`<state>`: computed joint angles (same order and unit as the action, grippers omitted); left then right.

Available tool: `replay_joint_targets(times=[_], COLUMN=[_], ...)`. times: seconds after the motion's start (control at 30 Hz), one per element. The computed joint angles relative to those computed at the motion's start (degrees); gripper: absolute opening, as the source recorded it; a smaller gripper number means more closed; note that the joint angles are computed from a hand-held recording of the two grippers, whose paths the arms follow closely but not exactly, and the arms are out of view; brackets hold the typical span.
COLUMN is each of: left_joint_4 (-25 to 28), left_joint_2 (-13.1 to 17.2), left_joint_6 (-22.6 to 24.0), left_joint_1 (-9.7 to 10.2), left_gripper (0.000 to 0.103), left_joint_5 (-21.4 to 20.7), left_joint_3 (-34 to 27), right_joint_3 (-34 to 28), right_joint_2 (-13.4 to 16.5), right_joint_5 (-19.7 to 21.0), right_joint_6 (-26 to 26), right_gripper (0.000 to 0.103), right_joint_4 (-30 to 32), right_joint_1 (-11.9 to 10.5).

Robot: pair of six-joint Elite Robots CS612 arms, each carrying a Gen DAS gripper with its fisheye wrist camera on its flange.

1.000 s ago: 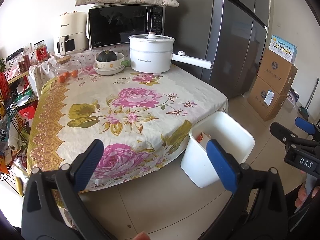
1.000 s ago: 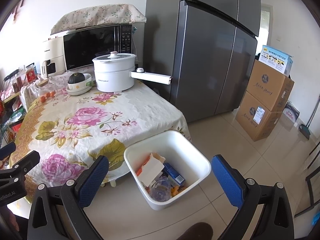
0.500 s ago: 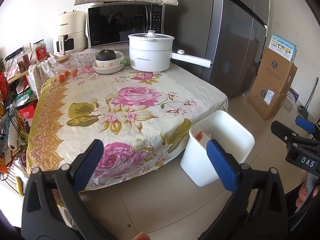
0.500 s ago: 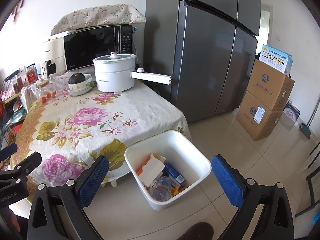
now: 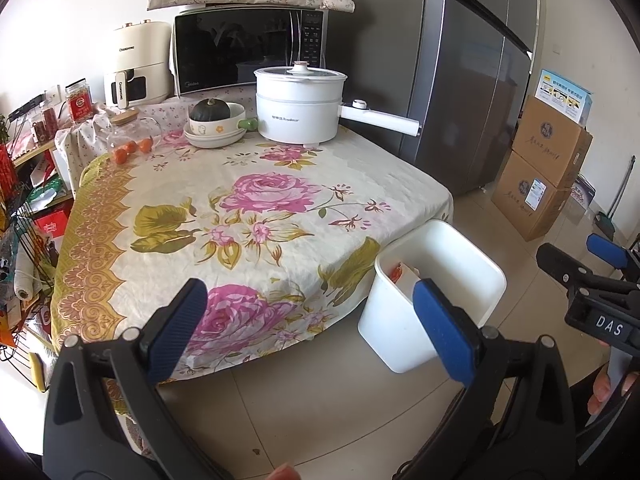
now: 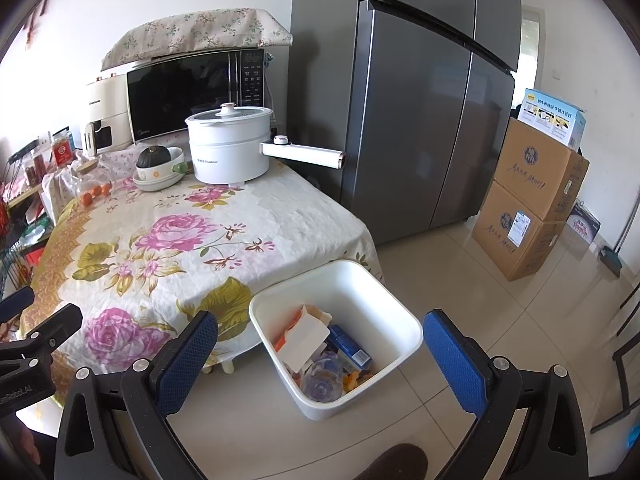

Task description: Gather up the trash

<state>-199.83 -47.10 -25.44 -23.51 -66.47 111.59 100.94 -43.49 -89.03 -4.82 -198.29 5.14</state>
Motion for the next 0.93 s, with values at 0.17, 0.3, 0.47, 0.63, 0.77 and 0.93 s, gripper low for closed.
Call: replay_joint_targets(times=[0.17,0.3,0.47,0.63,0.77,0.93], left_joint_4=[0.0,-0.4,-0.2,-0.1,-0.2,0.4], left_joint_2=[0.1,0.1,-0.1,-0.1,-0.1,-0.3], left_joint_6=[1.2,2.1,2.0,2.2,2.3,2.1], left_joint_1=[-0.17,-0.32,-0.33,-0.07,0.05,0.45], left_gripper=[0.102,0.102,0.102,0.102,0.102,0.102], left_joint_5=[-0.1,-0.1,-0.1,-1.3,-2.4,-3.2], left_joint_3=[-0.1,0.0,0.0,0.0,-0.1,-0.2], right_joint_3=[0.1,0.1,0.1,0.1,0.1,0.2], right_joint_2=[0.1,0.0,0.1,0.1,0.1,0.2], right_joint_5=[-0.1,-0.1,-0.1,-0.2,-0.2,-0.2], right_joint_6=[0.0,0.0,0.0,0.0,0.0,0.1], right_gripper=[0.103,0.103,0.103,0.103,0.103,0.103], right_joint_4=[-0.1,0.0,0.0,-0.2,-0.2,-0.5], right_joint_1=[0.1,0.0,0.1,0.1,0.1,0.0])
